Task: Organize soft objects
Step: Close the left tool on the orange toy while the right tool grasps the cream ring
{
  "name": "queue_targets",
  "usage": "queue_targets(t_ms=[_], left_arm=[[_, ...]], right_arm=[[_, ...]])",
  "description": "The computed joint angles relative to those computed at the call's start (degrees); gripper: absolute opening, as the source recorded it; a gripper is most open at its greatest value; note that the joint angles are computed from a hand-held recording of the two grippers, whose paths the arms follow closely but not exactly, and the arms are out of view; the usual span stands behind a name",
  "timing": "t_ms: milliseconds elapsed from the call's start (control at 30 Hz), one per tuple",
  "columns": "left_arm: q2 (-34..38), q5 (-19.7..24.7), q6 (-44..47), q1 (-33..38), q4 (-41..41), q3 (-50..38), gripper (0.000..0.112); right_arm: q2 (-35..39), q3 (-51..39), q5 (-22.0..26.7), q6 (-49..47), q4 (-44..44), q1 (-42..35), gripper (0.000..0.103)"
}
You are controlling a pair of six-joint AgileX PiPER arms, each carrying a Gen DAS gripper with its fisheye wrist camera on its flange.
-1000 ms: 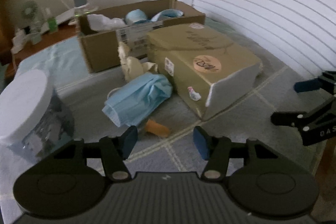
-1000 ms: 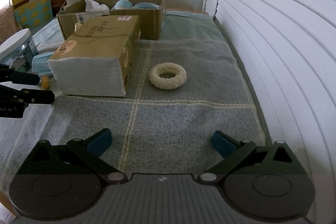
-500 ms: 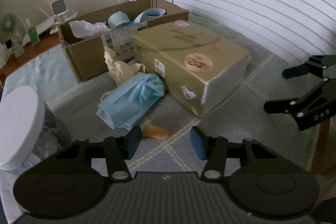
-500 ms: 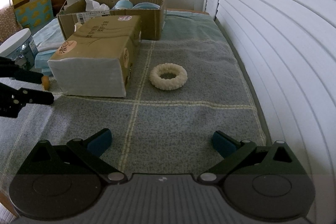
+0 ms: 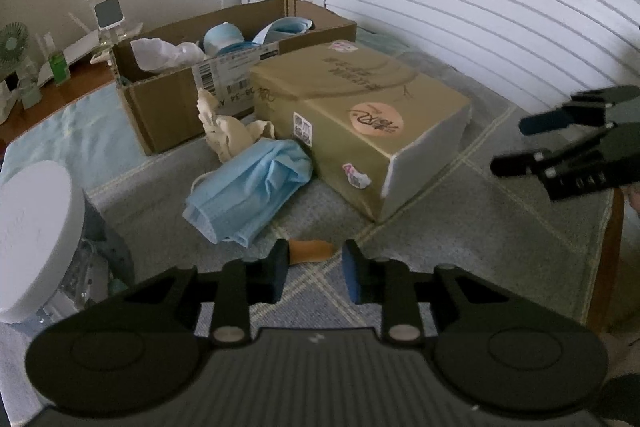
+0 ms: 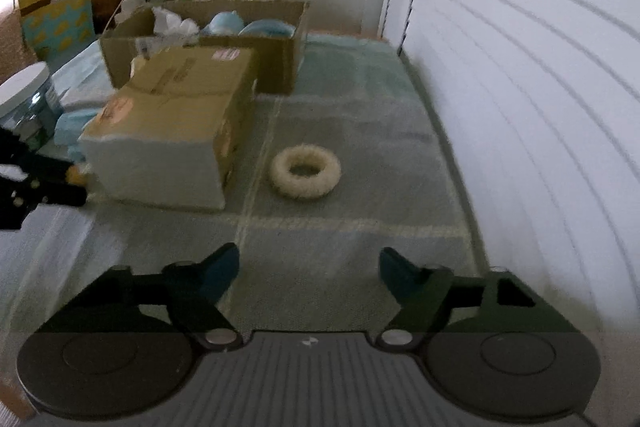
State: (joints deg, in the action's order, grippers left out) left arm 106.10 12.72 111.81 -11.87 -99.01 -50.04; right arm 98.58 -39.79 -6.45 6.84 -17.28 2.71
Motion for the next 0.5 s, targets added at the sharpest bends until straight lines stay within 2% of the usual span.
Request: queue_targets(t_ms=[33,200,400,500], left_arm=[[0.05,0.10,-0.92,0.12,0.88,-0.13,0.027],[0.16,0.00,-1.26,0.05,0.81,-0.24,0.027],[0.21,-0.28,-2.87,-0.18,1.95,-0.49,0.027],[0.27,-0.27,-5.14,-0.23,3.69,-0.80,0.027]], right_arm=[[0.16,-0.43,-0.38,-1.25,0.94,-0.08,0.074],[2.90,-3.56,-1.95,5.43,-7.10,-0.86,0.067],[7.31,-7.30,-2.84,-3.97,1.79,0.09,0.062],[8.39,-8.44,-3.46,-1.77,-0.38,0.02,0.058]])
